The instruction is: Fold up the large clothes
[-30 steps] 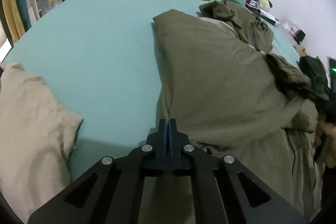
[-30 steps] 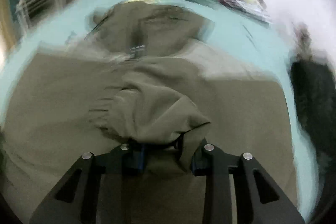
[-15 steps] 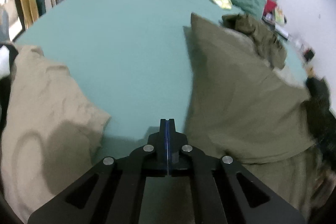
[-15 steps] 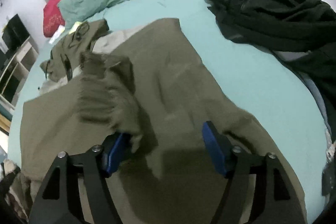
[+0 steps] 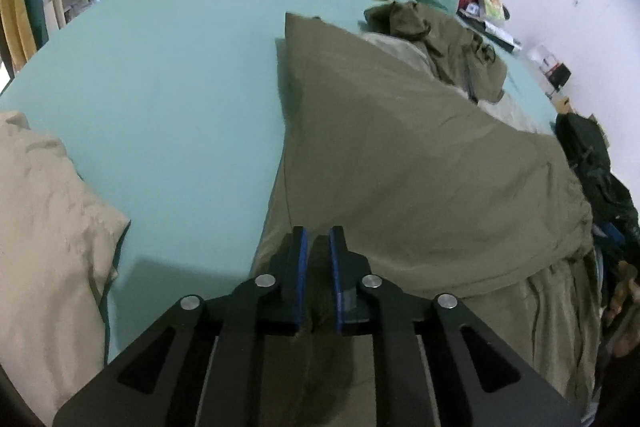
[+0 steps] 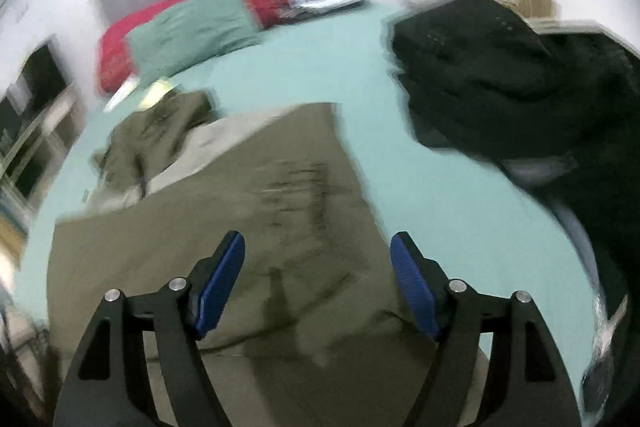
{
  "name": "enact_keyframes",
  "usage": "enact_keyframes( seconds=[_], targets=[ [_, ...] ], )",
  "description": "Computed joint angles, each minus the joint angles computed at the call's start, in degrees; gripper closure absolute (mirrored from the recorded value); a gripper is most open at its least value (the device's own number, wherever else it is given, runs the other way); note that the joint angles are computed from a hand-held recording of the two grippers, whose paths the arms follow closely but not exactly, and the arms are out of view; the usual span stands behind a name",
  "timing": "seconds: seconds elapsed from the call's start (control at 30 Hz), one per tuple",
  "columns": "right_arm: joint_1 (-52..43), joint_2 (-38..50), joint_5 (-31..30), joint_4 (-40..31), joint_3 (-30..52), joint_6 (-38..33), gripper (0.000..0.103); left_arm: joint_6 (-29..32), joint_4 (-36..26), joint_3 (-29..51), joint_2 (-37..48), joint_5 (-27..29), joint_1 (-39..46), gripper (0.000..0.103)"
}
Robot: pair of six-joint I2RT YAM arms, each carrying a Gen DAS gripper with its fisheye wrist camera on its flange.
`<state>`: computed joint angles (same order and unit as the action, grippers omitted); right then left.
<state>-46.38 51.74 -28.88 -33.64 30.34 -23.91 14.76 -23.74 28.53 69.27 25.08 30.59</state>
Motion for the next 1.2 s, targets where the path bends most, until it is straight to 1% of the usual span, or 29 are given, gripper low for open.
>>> enact_keyframes(
  seconds=[0.03,0.07,0.1,0.13,0.17,0.23,0.3,0.33,0.37,0.43,0.47,0.53,0.57,0.63,0.67,0.7,0.73,0.77,0.87,0.9,0.93,0.97,1.0,1.03,1.07,1.13,1.17,1.2],
  targets=[
    [4.6,-0.3,3.6,1.3,-0.8,-0.3,0.028,-0.4,0.7,-0.1,0.9,-0.7,-0.7,0.083],
    [11.4,0.7,10.9,3.3,-1.7,0.0,0.028,0.3,1.2,-0.3,1.7,-0.9,-0.5,0.083],
    [17.2,4.6,19.0,6.6,-2.5,0.2,0.028,0.1,2.6,-0.6,2.8,-1.6,-0.7,0.083],
    [20.1,8.0,24.6,8.5,-2.4,2.4,0.028,0.7,2.6,-0.7,2.9,-1.7,0.5,0.083],
    [20.1,10.1,25.9,9.2,-1.7,4.6,0.028,0.1,3.2,-0.4,3.4,-2.1,0.5,0.083],
    [21.0,7.0,25.2,8.6,-0.3,8.4,0.028,-0.2,3.4,0.6,3.5,-1.4,2.4,0.083],
    [28.1,2.3,26.9,11.1,0.5,10.7,0.028,-1.1,4.6,1.4,3.1,-0.5,4.7,0.083],
    [31.7,2.5,27.7,12.6,1.2,11.2,0.028,-1.7,5.2,1.6,2.9,-0.1,5.9,0.083],
    [36.2,5.2,28.3,14.6,2.9,11.9,0.028,-2.2,5.7,1.8,3.1,0.3,6.4,0.083],
    [43.3,16.9,27.7,18.2,9.6,13.0,0.028,-2.4,6.7,2.5,3.9,0.8,8.6,0.083],
    [44.5,20.7,27.1,19.2,12.1,13.4,0.028,-2.6,7.4,2.8,4.7,0.4,9.4,0.083],
    [47.6,32.1,26.5,20.7,20.9,15.7,0.028,-2.5,8.7,3.3,6.3,0.4,10.4,0.083],
    [48.3,35.5,26.5,20.8,23.8,16.9,0.028,-2.7,9.7,3.5,7.1,0.2,10.7,0.083],
    [48.7,43.5,24.9,19.8,32.3,20.4,0.028,-3.4,11.9,3.9,9.2,-0.8,11.2,0.083],
    [49.7,48.3,25.0,20.0,37.4,22.3,0.028,-3.7,12.7,4.3,10.3,-1.1,11.7,0.083],
    [50.3,51.3,25.9,19.2,41.3,23.2,0.028,-3.7,13.0,4.3,10.8,-1.2,12.2,0.083],
    [50.9,55.3,26.5,17.1,46.8,24.1,0.028,-4.0,13.2,4.9,11.9,-1.5,13.0,0.083],
    [51.6,58.5,26.8,16.3,50.3,24.7,0.028,-4.3,13.3,5.4,12.7,-1.6,13.5,0.083],
    [52.5,67.1,28.9,10.5,61.1,25.3,0.028,-4.9,12.5,6.5,13.8,-0.9,14.5,0.083],
    [52.4,69.2,28.4,10.0,63.0,25.6,0.034,-4.6,12.4,6.7,13.8,-1.0,14.6,0.083],
    [52.3,69.9,27.4,10.1,63.2,25.5,0.077,-4.5,12.3,6.5,13.5,-1.4,14.2,0.083],
    [52.4,70.7,27.1,9.1,63.7,25.0,0.097,-4.2,12.3,6.3,13.2,-1.7,14.0,0.083],
    [52.7,69.3,28.1,10.6,61.3,24.8,0.097,-3.8,12.3,6.0,12.8,-2.0,13.5,0.083],
    [53.0,65.7,28.4,15.0,56.0,23.5,0.097,-3.4,12.2,5.7,12.3,-2.3,13.1,0.083],
    [53.3,63.0,28.8,18.5,52.4,21.9,0.097,-3.4,12.3,5.5,12.0,-2.4,12.9,0.083],
    [53.4,55.8,28.6,23.1,44.2,19.3,0.097,-3.0,11.9,4.8,10.5,-2.1,12.5,0.083],
    [53.5,50.8,28.4,25.5,39.1,17.5,0.097,-3.0,11.6,4.5,9.5,-2.0,12.1,0.083],
    [53.9,44.5,27.9,28.0,32.9,14.1,0.097,-2.9,11.3,4.3,8.6,-1.8,11.7,0.083]
  ],
)
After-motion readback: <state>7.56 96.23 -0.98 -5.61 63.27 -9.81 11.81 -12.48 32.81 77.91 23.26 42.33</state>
